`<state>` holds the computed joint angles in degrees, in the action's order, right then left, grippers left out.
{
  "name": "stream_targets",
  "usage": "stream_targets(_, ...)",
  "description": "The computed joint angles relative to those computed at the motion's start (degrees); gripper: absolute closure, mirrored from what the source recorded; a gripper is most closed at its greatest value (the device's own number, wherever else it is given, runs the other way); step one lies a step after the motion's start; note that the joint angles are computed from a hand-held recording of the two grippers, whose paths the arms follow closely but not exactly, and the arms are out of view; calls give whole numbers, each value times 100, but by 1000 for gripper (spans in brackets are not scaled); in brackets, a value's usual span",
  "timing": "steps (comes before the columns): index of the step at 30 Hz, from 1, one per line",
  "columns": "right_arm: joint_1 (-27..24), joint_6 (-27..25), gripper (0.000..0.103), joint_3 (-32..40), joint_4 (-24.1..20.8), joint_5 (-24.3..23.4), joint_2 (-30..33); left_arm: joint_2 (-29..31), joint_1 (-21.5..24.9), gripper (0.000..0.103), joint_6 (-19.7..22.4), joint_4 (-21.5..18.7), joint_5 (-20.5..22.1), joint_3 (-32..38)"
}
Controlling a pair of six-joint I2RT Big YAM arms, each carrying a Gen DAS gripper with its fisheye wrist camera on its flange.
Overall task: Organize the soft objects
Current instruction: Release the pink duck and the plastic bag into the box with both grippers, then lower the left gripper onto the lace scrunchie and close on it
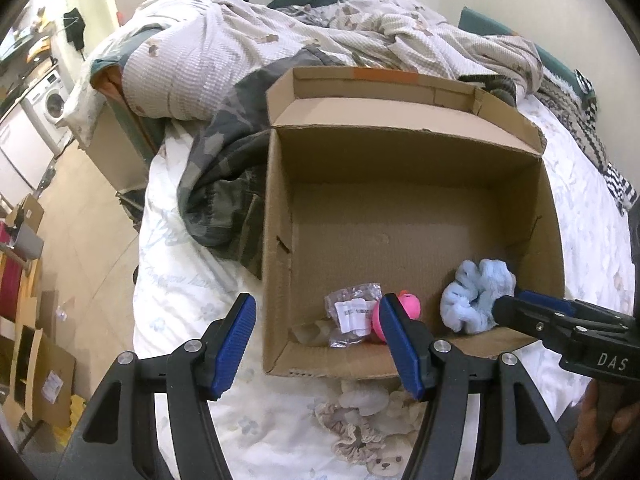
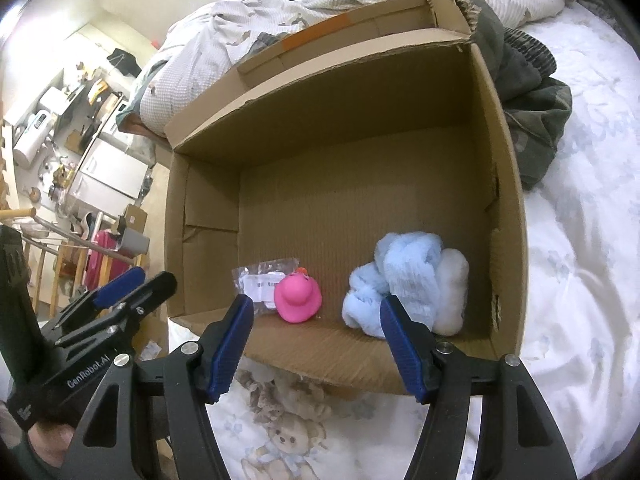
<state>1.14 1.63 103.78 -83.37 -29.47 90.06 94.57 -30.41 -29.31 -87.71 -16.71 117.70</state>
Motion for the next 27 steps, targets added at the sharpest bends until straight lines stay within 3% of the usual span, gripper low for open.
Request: stream_targets(27,-239,-216,33,-792,-167,27,-922,-778,-144,42,-609,-128,-59,-914)
